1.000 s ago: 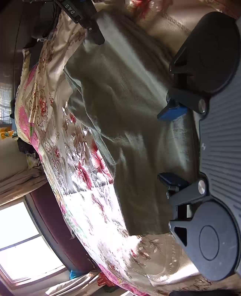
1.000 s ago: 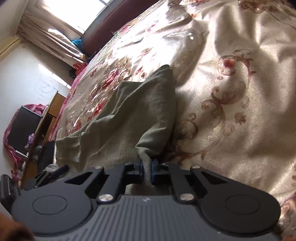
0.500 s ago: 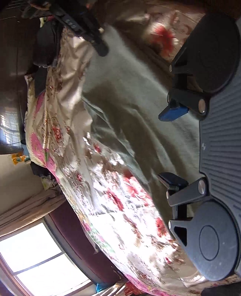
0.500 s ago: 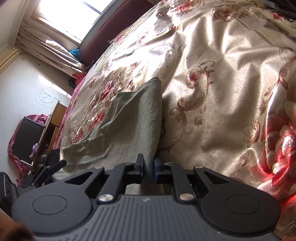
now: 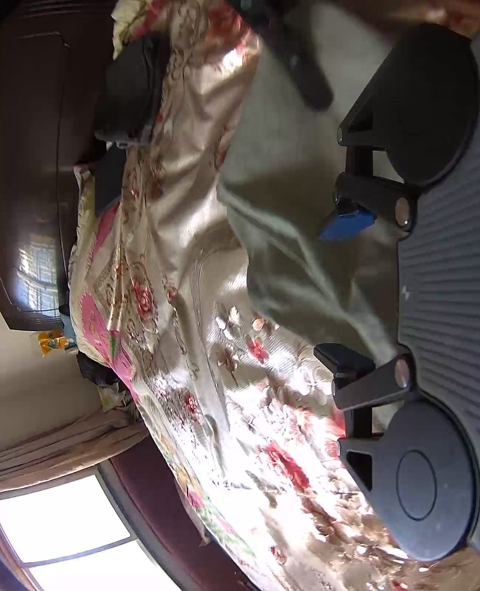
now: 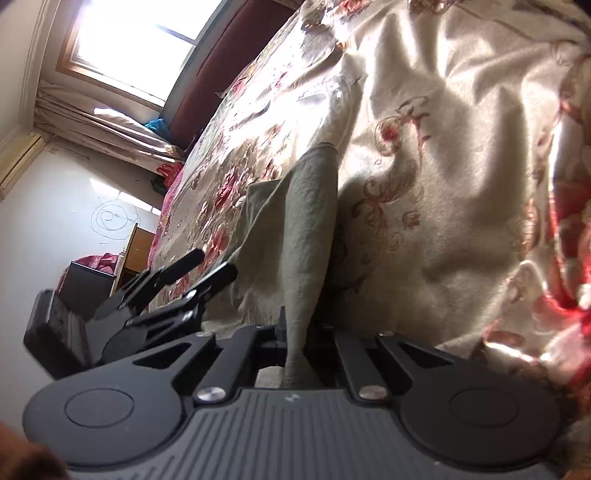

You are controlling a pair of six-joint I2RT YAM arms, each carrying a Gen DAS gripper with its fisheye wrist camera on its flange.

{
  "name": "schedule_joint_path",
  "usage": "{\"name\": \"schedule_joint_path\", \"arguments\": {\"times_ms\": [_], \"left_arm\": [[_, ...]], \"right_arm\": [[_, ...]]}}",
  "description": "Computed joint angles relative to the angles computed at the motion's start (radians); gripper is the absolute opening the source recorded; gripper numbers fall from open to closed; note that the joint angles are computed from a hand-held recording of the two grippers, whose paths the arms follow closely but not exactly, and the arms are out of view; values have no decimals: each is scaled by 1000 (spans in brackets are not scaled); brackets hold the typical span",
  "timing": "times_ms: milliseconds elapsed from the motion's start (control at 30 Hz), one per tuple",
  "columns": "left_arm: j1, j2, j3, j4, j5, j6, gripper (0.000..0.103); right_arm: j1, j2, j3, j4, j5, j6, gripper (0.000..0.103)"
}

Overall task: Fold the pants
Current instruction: 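Grasp the folded edge with the right gripper and lift it, then fold the lifted edge over the pants with the right gripper and release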

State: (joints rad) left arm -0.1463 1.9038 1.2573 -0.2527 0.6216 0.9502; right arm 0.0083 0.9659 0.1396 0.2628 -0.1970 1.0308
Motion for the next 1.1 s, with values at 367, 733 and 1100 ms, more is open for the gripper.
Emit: {"name": "schedule_joint_path", "arguments": {"times_ms": [367, 733, 1100], "left_arm": [[142, -108, -157, 208, -18, -98, 76], [379, -92, -257, 167, 121, 76, 77], [475, -50, -173, -44, 233, 157, 78]], "right_arm": [[42, -114, 26, -173, 105, 53, 6], [324, 242, 601, -491, 412, -44, 5], [531, 1074, 1579, -901, 438, -414, 5]]}}
